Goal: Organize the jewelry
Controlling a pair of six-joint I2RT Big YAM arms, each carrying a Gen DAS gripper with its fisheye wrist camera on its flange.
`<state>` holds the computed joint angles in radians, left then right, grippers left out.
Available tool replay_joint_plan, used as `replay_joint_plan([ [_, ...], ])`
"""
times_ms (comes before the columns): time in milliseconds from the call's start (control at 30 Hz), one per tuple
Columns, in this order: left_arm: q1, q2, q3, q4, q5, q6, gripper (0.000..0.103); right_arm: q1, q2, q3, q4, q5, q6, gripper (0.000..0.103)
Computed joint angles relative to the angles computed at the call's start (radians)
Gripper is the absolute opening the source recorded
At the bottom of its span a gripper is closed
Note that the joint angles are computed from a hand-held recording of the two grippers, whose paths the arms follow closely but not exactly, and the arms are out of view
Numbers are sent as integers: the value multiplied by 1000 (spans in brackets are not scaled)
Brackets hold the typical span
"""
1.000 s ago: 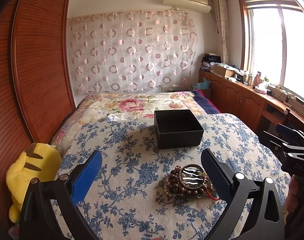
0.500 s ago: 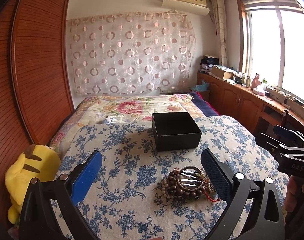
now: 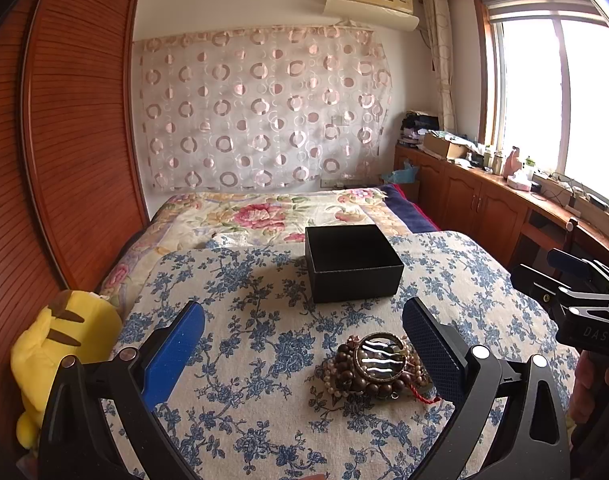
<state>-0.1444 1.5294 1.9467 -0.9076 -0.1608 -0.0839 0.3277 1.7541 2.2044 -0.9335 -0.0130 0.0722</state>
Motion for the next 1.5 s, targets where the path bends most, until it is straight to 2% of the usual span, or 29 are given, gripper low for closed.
replay_joint_plan([
  [1067,-10,0,0,-10,4,-1,96,-1,1,3,-2,1,-3,101],
  [1233,-1,26,13,-46,44,0,96,-2,16,24,-28,-1,-9,101],
  [1500,7,84,34,-116,149,21,96,-12,-3,-78,1,-22,-43,100],
])
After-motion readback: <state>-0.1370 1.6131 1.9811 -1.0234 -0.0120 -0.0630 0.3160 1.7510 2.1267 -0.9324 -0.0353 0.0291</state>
